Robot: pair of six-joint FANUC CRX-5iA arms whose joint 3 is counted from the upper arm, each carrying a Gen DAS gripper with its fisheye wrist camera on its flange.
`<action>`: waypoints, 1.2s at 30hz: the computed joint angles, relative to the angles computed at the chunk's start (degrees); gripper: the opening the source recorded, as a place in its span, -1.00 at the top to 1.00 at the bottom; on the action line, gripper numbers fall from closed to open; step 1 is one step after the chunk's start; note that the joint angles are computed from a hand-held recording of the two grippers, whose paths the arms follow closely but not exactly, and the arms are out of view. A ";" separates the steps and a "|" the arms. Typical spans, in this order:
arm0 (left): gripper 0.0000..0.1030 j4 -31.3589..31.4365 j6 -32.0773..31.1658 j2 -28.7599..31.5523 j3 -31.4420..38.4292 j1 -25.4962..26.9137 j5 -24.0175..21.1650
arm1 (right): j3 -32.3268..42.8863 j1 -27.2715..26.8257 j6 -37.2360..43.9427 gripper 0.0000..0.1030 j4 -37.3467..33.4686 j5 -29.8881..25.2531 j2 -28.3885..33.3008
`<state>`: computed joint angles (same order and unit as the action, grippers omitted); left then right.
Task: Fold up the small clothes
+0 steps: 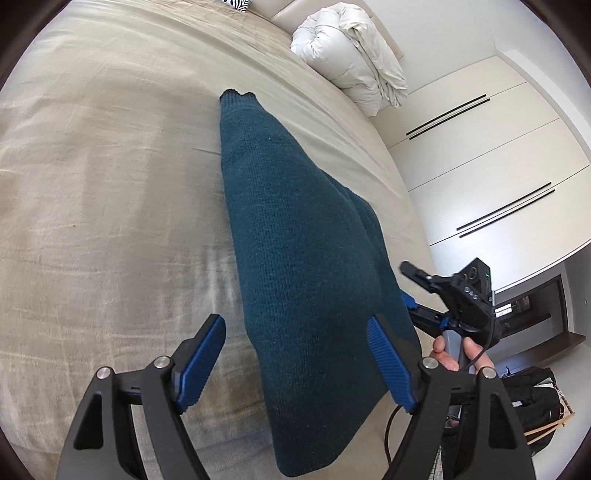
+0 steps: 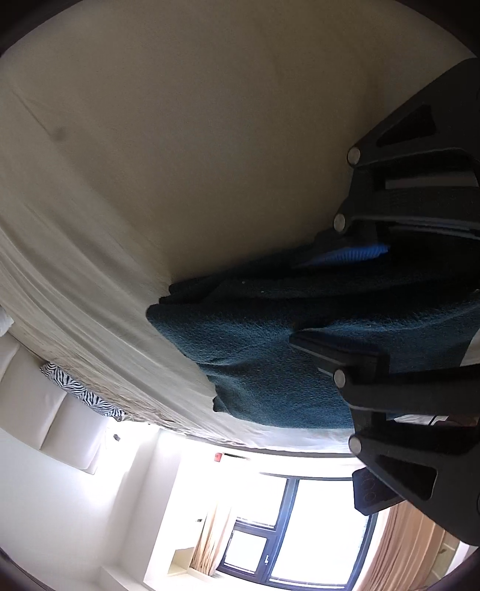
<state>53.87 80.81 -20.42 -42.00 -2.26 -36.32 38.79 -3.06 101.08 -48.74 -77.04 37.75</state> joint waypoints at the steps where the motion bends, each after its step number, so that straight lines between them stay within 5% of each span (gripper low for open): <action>1: -0.58 0.24 -0.16 0.42 0.15 -0.01 0.23 | -1.68 -0.53 0.93 -0.32 0.02 2.26 -1.53; 12: -0.59 -0.08 -1.29 8.10 5.33 -0.40 -0.28 | 1.93 0.22 3.41 -0.29 -1.65 -7.05 2.18; 17: -0.58 -2.01 -1.35 10.62 7.69 -1.04 -0.80 | 3.49 0.75 3.63 0.13 -0.45 -9.26 3.30; 23: -0.35 -10.80 3.72 14.09 13.65 -0.33 -5.32 | 6.81 2.11 2.17 0.37 2.50 -10.73 5.32; 29: 0.02 -22.17 12.41 16.39 20.56 -1.58 -8.91 | 0.09 6.89 6.67 0.54 13.02 -3.32 -0.22; 36: 0.16 -31.28 19.35 16.56 25.57 -3.78 -11.40 | -19.89 17.13 8.80 0.61 33.07 17.52 -14.15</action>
<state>22.59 100.16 -3.86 -16.43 -6.04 -47.72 18.89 14.07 109.87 -15.67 -59.51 23.59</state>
